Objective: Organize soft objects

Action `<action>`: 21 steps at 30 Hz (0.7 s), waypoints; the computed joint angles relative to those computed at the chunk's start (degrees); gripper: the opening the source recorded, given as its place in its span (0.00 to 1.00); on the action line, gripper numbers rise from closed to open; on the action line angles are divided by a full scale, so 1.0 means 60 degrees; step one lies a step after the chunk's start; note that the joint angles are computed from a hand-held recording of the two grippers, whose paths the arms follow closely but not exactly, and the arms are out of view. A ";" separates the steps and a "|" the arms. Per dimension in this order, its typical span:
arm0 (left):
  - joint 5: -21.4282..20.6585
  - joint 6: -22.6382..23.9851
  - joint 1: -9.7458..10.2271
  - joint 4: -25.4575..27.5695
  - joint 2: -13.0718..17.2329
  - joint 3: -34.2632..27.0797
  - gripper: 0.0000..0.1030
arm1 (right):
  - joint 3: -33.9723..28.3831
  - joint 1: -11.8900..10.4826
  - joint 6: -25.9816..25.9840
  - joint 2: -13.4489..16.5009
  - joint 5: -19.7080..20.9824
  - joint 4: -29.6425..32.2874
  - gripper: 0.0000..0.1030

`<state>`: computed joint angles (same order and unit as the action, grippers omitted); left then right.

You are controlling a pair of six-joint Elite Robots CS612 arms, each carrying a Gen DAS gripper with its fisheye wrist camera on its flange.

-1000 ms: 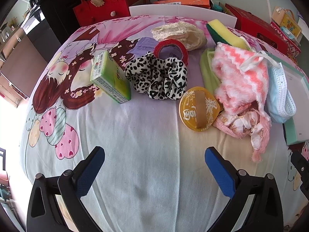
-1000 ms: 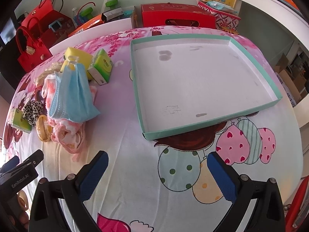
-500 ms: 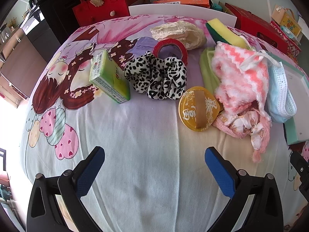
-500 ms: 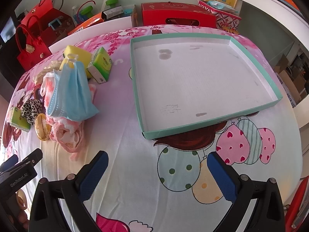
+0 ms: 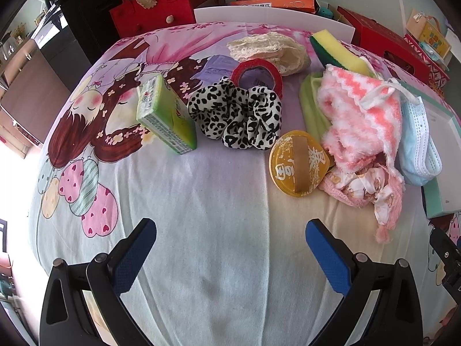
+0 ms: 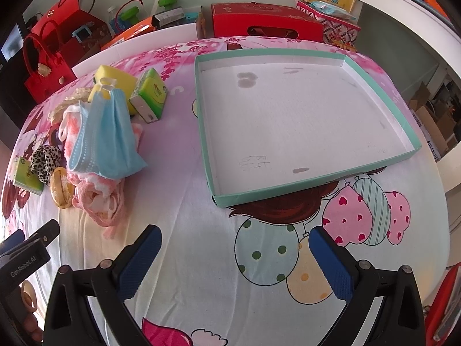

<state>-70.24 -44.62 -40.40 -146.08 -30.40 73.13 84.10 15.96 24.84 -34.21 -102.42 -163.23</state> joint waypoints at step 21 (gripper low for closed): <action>-0.0256 -0.0083 0.0022 -0.0834 -0.0097 0.0225 1.00 | -0.0051 0.0036 -0.0124 0.0035 -0.0013 -0.0056 1.00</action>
<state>-71.77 -45.12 -40.26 -151.09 -30.98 74.48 83.79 16.17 24.09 -34.00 -102.49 -163.57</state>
